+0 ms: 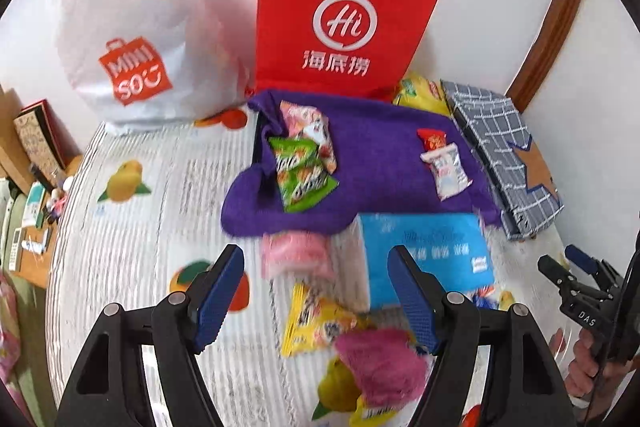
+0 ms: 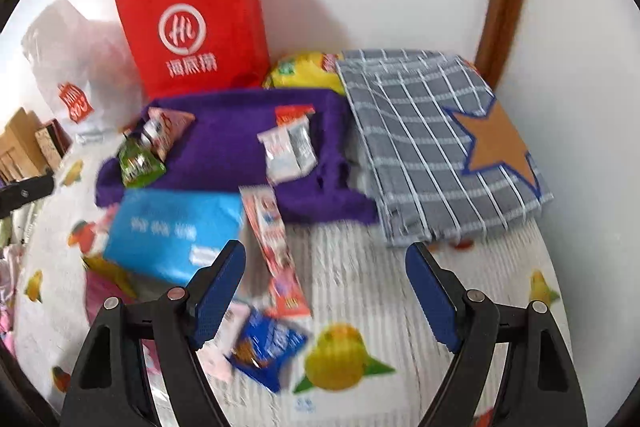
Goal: Organize snacks
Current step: 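Grasp the blue cookie packet with the right tool while the left tool grasps the pink bag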
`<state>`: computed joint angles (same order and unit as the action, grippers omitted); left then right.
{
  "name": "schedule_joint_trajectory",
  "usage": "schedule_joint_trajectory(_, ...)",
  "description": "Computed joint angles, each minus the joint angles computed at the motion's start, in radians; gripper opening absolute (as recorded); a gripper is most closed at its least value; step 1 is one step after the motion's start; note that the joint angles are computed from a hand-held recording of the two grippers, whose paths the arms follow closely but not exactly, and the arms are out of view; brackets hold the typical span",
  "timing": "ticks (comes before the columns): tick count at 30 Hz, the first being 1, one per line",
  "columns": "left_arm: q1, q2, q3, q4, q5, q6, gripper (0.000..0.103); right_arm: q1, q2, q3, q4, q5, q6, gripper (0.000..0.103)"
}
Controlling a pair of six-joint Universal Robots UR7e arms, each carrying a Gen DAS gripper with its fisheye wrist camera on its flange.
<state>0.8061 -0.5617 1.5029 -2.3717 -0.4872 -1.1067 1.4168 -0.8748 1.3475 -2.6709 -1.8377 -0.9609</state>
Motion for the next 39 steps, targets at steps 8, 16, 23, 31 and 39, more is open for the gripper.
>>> schedule_joint_trajectory(8, -0.016, -0.025, 0.111, -0.038, -0.035, -0.083, 0.073, -0.041, -0.002, 0.057, 0.048, -0.049, 0.082, 0.06)
schedule_joint_trajectory(16, -0.016, -0.029, 0.166, -0.058, -0.062, -0.115, 0.073, -0.044, 0.014, 0.105, 0.005, -0.042, 0.082, 0.06)
schedule_joint_trajectory(23, -0.009, -0.021, 0.201, -0.161, -0.084, -0.068, 0.073, -0.053, 0.03, 0.135, -0.086, -0.097, -0.007, 0.06)
schedule_joint_trajectory(31, -0.003, -0.009, 0.208, -0.195, -0.097, -0.056, 0.073, -0.076, 0.019, 0.12, -0.055, -0.079, -0.023, 0.064)
schedule_joint_trajectory(39, -0.015, 0.013, 0.2, -0.286, -0.134, 0.027, 0.073, -0.086, 0.008, 0.158, -0.117, -0.028, -0.082, 0.046)
